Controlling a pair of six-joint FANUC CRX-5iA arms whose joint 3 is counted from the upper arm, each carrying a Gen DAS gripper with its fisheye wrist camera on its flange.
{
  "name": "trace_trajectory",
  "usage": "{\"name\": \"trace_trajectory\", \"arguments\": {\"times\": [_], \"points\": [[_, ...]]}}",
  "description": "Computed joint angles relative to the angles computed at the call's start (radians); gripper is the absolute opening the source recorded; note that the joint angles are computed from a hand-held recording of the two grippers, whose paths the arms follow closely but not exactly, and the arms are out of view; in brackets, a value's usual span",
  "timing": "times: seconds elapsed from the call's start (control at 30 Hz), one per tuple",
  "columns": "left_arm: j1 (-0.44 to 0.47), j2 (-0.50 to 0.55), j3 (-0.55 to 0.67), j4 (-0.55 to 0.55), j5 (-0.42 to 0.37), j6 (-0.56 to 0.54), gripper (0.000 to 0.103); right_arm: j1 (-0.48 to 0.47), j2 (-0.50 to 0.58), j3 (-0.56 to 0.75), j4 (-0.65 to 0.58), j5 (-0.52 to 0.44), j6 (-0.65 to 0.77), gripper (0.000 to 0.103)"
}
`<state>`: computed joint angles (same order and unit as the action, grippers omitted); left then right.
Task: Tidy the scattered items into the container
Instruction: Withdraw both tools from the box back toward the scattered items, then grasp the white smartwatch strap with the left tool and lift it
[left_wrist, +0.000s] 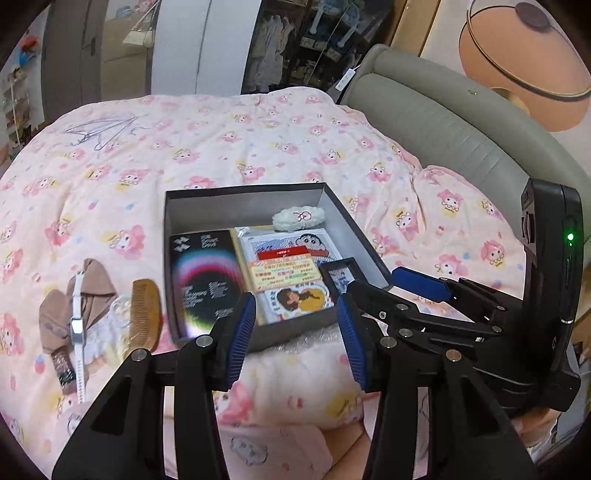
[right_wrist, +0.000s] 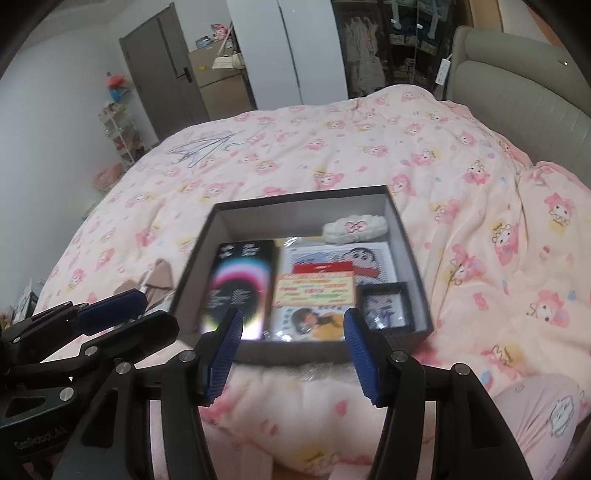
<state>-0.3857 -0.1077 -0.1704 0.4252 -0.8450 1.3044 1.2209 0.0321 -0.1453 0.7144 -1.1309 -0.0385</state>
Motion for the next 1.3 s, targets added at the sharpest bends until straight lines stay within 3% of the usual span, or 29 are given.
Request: {"name": "trace_trajectory", "arguments": {"times": [0.2, 0.4, 0.53, 0.7, 0.83, 1.0, 1.03, 1.23, 1.3], "points": [[0.063, -0.086, -0.052, -0.035, -0.029, 0.011, 0.046, 0.029, 0.053, 0.062, -0.019, 0.034, 0.034, 0.053], [0.187, -0.182, -0.137, -0.025, -0.054, 0.005, 0.046, 0.023, 0.152, 0.185, -0.085, 0.103, 0.179, 0.053], [0.289, -0.235, -0.202, -0.012, -0.06, 0.0, 0.046, 0.002, 0.243, 0.307, -0.195, 0.163, 0.331, 0.053], [0.426, -0.263, -0.289, 0.06, -0.06, -0.043, 0.046, -0.043, 0.39, 0.53, -0.433, 0.172, 0.58, 0.053], [0.506, -0.234, -0.328, 0.097, -0.055, -0.075, 0.046, -0.075, 0.504, 0.693, -0.561, 0.131, 0.699, 0.053], [0.598, -0.14, -0.369, 0.193, -0.063, -0.161, 0.044, -0.111, 0.65, 0.883, -0.606, 0.011, 0.742, 0.053], [0.609, -0.116, -0.373, 0.213, -0.066, -0.18, 0.039, -0.119, 0.674, 0.914, -0.616, -0.007, 0.754, 0.053], [0.625, 0.045, -0.349, 0.25, -0.108, -0.239, 0.026, -0.157, 0.798, 1.085, -0.69, -0.09, 0.833, 0.044], [0.62, 0.088, -0.335, 0.248, -0.121, -0.25, 0.026, -0.169, 0.84, 1.145, -0.719, -0.124, 0.853, 0.04]]}}
